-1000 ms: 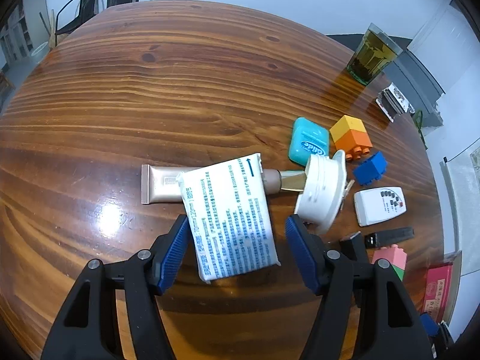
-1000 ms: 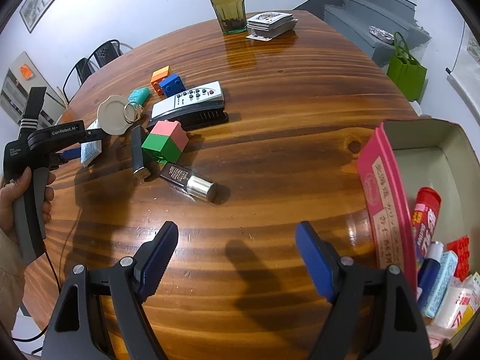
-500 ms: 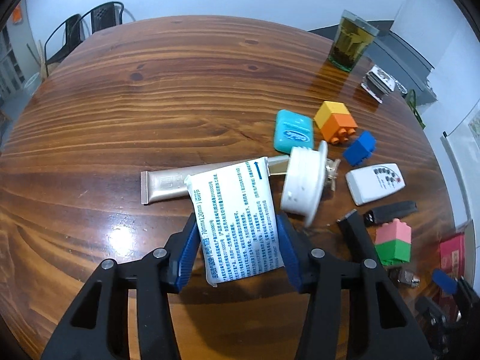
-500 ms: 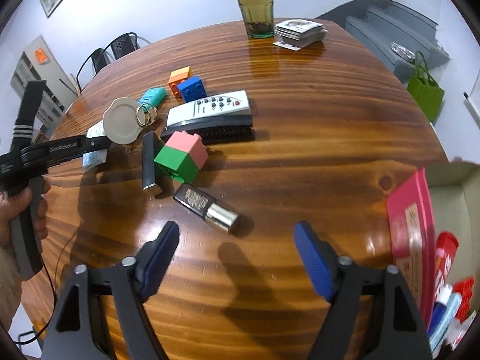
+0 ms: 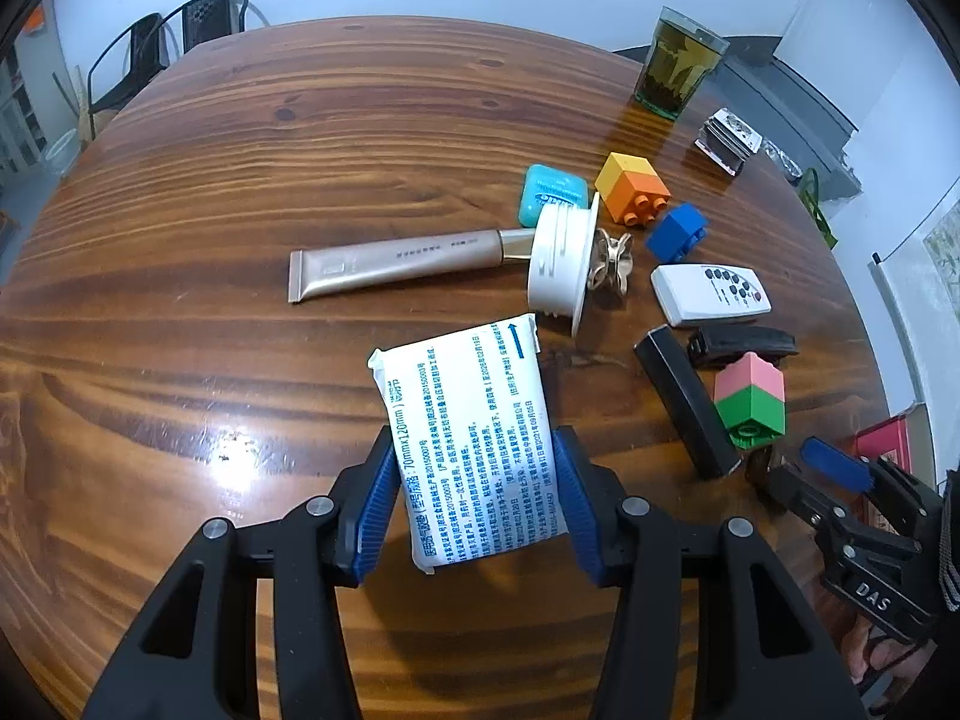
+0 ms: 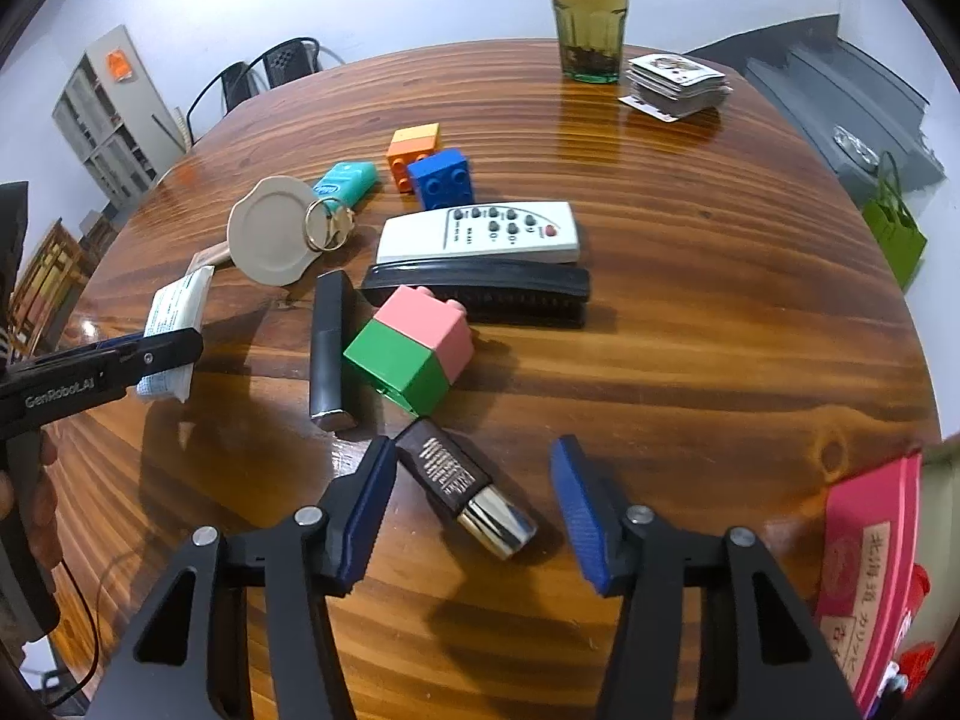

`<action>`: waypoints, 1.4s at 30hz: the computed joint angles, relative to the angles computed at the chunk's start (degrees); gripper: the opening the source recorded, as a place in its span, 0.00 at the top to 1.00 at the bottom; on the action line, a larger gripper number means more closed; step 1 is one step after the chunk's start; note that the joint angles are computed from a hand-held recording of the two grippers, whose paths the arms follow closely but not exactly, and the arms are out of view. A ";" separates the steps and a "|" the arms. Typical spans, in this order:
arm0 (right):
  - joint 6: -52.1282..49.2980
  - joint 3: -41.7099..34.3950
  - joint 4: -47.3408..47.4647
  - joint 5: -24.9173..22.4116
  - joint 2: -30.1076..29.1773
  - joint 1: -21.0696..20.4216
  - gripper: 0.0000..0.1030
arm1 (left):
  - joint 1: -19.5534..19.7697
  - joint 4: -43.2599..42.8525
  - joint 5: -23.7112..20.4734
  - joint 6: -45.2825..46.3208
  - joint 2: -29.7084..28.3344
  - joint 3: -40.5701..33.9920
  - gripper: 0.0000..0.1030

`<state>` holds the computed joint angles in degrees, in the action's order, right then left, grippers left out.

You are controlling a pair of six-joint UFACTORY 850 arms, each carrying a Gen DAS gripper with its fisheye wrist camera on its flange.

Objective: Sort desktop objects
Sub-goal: 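Grasp the white tissue pack with the left gripper while the right grasps the Estee Lauder tube, then carry the tissue pack and tube to the tin and release them inside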

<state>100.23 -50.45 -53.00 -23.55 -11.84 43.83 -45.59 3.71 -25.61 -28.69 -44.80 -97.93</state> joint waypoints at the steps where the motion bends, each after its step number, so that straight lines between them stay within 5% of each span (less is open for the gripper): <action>1: -0.52 -0.11 0.28 0.14 -0.15 -0.03 0.48 | -0.04 0.11 0.00 -0.19 0.15 0.15 0.48; 7: -2.90 0.05 2.04 0.51 -0.56 0.36 0.78 | -0.48 0.44 0.26 -0.98 1.26 1.37 0.48; 22: 7.31 4.90 -2.91 -0.72 6.94 3.82 0.78 | -3.17 4.32 0.81 -5.13 5.32 5.34 0.48; 42: 22.39 18.25 -2.48 -15.07 24.94 12.76 0.78 | -10.66 9.30 0.03 -9.66 7.02 4.88 0.48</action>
